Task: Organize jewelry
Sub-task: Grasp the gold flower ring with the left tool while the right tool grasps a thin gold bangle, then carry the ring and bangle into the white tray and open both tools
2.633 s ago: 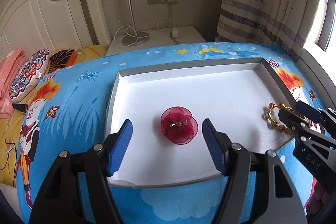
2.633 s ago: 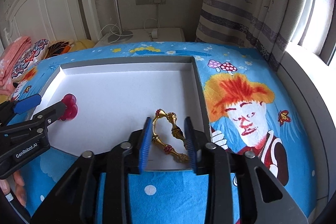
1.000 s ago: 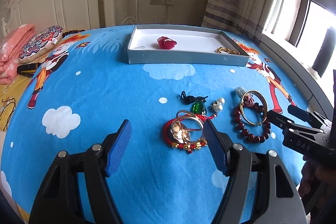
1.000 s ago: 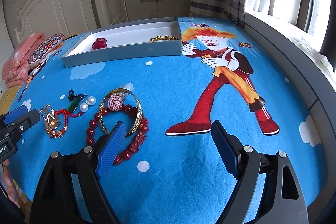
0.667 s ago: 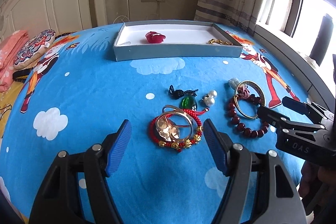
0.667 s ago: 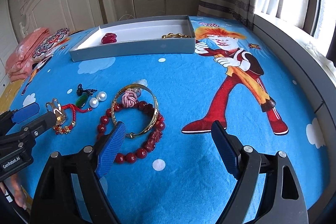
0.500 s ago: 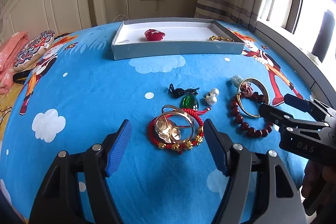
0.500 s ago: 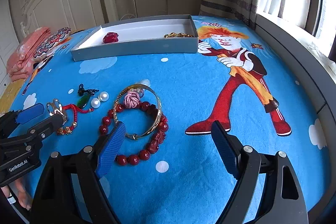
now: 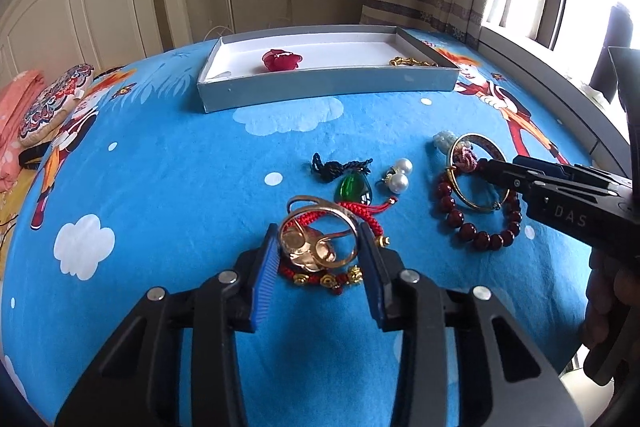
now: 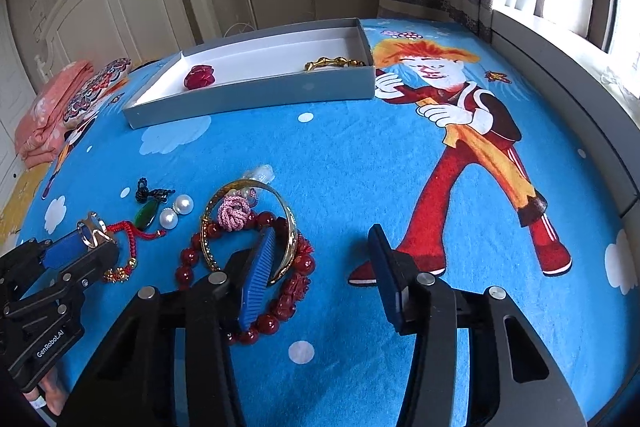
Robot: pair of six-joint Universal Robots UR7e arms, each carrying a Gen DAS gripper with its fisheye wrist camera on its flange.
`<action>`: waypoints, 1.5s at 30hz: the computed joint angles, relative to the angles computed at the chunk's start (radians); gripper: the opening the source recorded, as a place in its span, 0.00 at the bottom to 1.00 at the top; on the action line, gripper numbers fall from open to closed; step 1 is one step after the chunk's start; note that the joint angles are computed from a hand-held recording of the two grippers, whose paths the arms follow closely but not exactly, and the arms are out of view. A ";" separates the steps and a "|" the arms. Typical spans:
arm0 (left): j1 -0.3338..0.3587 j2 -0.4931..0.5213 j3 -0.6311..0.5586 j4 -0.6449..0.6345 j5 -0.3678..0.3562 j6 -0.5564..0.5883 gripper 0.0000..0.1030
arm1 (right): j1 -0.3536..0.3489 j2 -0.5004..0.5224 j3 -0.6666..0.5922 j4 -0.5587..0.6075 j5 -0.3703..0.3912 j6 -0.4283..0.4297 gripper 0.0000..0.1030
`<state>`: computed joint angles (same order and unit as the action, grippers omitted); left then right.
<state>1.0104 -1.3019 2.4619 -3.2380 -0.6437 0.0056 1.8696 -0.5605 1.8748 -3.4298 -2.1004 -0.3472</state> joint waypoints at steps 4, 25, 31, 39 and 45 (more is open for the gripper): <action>0.001 -0.002 0.001 -0.004 -0.001 0.000 0.36 | 0.000 0.002 -0.012 0.018 0.012 0.002 0.36; -0.005 -0.030 0.011 -0.010 0.021 -0.030 0.36 | 0.015 -0.008 0.006 -0.037 0.048 -0.051 0.07; -0.022 -0.040 0.016 -0.027 0.062 -0.047 0.36 | 0.037 -0.002 0.014 -0.099 0.021 -0.060 0.07; -0.029 -0.045 0.008 -0.030 0.089 -0.052 0.36 | 0.046 0.006 0.012 -0.103 0.016 -0.060 0.07; -0.026 -0.029 -0.017 -0.065 0.106 -0.032 0.36 | 0.050 0.014 -0.003 -0.109 -0.001 -0.058 0.07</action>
